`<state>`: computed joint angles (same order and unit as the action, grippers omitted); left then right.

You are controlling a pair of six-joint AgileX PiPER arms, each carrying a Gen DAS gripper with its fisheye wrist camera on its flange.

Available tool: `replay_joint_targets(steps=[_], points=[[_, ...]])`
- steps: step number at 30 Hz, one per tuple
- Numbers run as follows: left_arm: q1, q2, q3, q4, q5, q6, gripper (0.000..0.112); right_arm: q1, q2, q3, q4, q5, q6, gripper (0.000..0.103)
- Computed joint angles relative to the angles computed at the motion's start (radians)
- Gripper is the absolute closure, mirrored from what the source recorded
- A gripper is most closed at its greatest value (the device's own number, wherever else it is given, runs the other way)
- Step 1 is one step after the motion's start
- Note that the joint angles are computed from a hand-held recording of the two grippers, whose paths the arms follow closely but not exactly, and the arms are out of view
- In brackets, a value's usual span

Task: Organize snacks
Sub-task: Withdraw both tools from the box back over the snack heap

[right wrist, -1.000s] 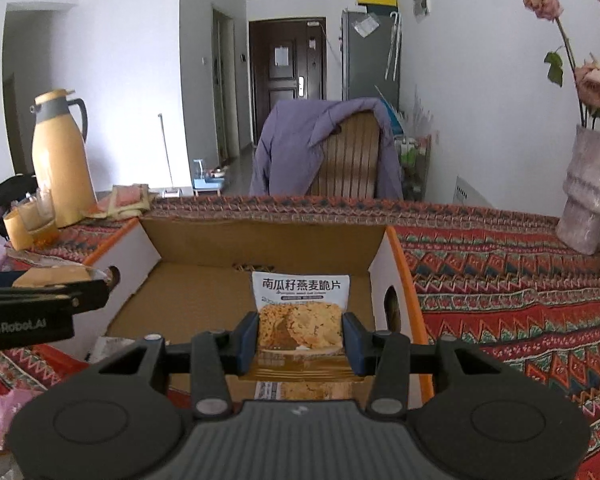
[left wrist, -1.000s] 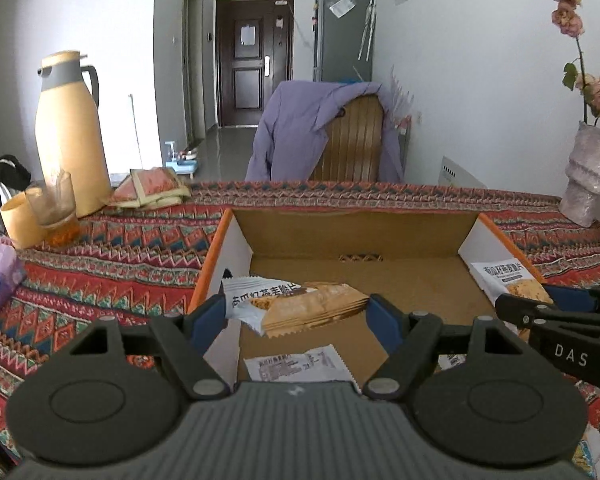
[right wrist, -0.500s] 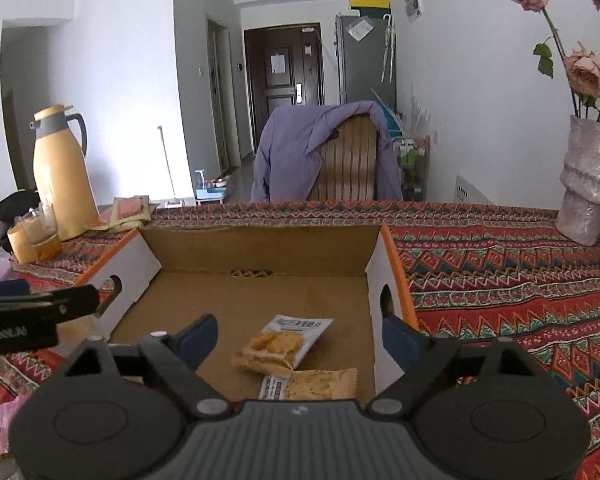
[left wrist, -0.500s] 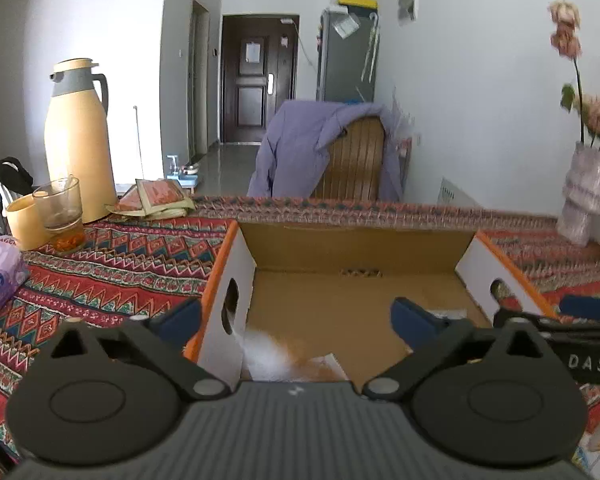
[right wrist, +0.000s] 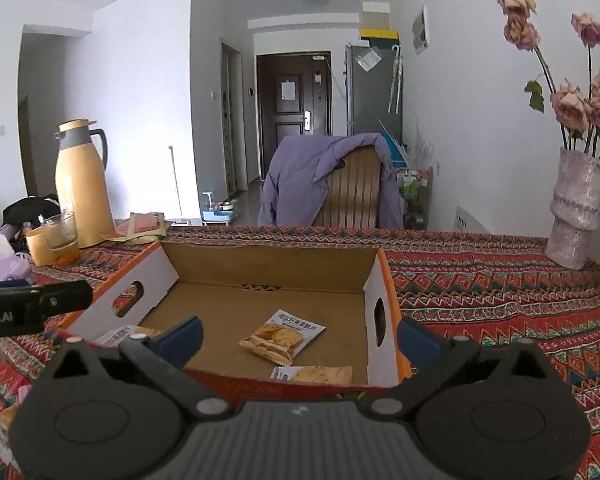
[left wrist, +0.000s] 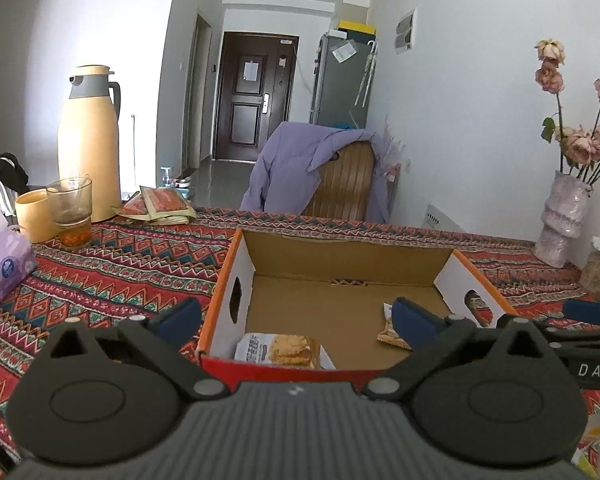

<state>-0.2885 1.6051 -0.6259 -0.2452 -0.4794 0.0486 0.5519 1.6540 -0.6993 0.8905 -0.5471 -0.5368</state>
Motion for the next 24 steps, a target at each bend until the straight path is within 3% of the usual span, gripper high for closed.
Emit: replay_joint_targets(steps=[14, 24], points=[[-0.015, -0.148, 0.242, 0.107, -0.137, -0.085, 0.009, 0.207, -0.176, 0.247, 0.066, -0.198, 0.050, 0.000], [0.040, -0.196, 0.372, 0.232, -0.198, -0.151, 0.009, 0.350, -0.214, 0.376, 0.188, -0.300, 0.061, 0.000]])
